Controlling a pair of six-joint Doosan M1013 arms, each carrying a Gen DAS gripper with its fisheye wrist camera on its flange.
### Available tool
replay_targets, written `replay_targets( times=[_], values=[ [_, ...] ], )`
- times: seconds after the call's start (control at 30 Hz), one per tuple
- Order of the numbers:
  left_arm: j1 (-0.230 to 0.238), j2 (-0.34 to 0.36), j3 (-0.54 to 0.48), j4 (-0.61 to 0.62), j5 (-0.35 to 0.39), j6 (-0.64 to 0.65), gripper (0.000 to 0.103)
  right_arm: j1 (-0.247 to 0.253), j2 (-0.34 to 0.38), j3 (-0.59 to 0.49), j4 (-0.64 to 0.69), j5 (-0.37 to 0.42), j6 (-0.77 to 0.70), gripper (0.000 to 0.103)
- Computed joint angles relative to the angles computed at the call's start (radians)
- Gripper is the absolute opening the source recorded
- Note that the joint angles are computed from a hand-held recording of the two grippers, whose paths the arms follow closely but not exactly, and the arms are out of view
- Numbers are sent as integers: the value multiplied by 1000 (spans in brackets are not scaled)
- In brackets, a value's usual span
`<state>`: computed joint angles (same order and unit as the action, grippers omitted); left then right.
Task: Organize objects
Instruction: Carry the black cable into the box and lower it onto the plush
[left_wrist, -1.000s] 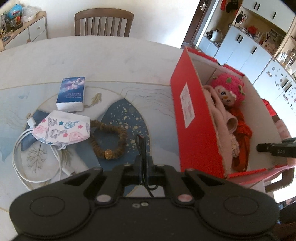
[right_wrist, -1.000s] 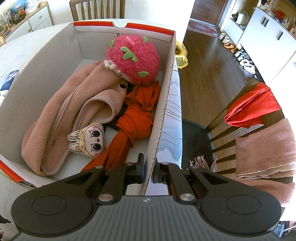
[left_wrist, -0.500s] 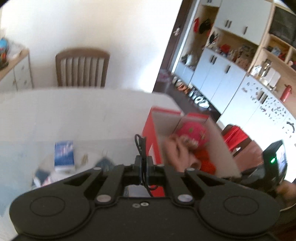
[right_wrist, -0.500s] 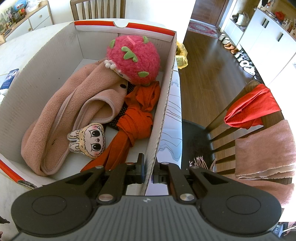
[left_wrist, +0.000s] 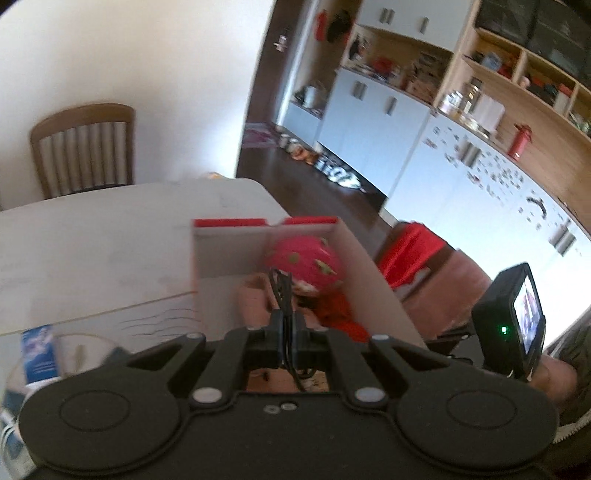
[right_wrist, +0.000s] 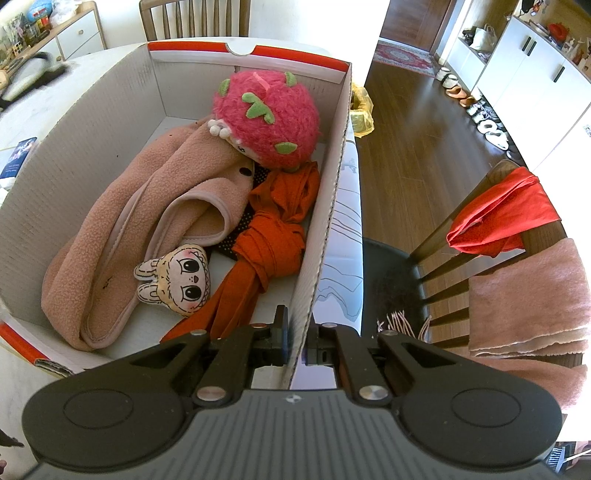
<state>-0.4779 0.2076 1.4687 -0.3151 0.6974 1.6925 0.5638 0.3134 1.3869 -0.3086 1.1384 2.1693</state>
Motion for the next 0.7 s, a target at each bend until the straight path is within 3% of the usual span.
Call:
replay_targets(
  times=[0.7],
  values=[
    [-68, 139, -101, -67, 117, 169, 2, -1, -3, 4, 1, -4, -3, 6]
  ],
)
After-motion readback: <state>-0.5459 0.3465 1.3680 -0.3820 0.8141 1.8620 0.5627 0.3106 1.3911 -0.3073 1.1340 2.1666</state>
